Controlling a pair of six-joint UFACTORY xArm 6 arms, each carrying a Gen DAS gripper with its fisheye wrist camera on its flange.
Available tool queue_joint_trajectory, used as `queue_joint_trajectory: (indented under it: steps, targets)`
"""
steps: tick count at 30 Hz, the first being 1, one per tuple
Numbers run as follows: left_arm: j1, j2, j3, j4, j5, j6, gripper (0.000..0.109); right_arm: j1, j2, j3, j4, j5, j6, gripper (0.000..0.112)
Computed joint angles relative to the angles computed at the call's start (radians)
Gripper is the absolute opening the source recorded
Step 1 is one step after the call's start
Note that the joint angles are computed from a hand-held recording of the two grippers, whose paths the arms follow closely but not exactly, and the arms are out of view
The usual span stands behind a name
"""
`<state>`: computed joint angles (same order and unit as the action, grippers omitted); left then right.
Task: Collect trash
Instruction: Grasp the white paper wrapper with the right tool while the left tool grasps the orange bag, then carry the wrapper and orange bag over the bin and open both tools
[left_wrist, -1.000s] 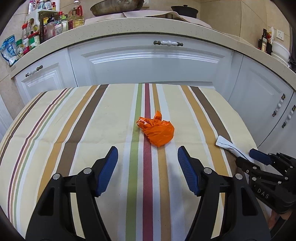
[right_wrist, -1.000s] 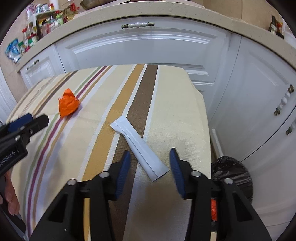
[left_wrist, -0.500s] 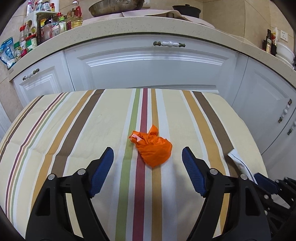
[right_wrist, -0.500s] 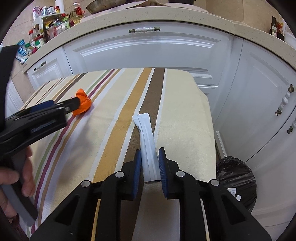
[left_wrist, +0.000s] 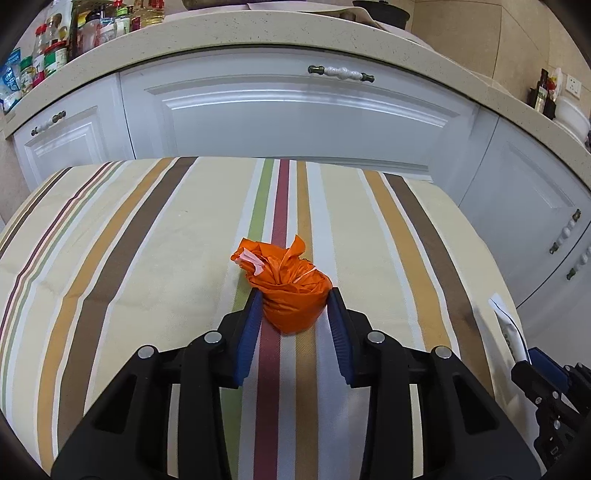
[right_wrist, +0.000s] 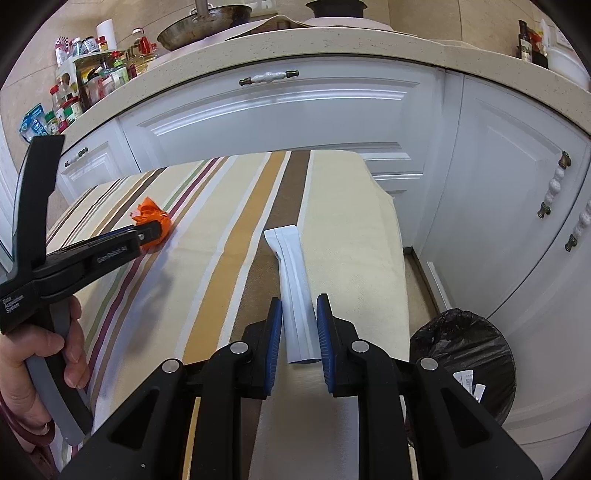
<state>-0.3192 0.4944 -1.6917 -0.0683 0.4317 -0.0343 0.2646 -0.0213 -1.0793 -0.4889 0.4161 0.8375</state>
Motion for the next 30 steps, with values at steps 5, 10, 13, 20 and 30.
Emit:
queue_joint_trajectory:
  steps: [5, 10, 13, 20, 30]
  targets:
    - [0.001, -0.044, 0.062, -0.022, -0.009, 0.046, 0.035, -0.004, -0.010, 0.014, -0.019, -0.005, 0.031, 0.020]
    - [0.003, -0.085, 0.120, -0.024, -0.015, 0.060, 0.035, -0.007, -0.018, 0.021, -0.040, -0.005, 0.061, 0.020]
    - [0.003, -0.110, 0.150, -0.018, -0.026, 0.064, 0.035, -0.006, -0.029, 0.029, -0.066, -0.007, 0.089, 0.020]
    - [-0.010, -0.180, 0.215, -0.013, -0.061, 0.078, 0.035, -0.011, -0.086, 0.078, -0.146, -0.012, 0.183, 0.020]
    - [-0.116, -0.311, 0.325, -0.103, -0.087, 0.196, 0.034, -0.059, -0.286, 0.248, -0.273, 0.023, 0.339, 0.020]
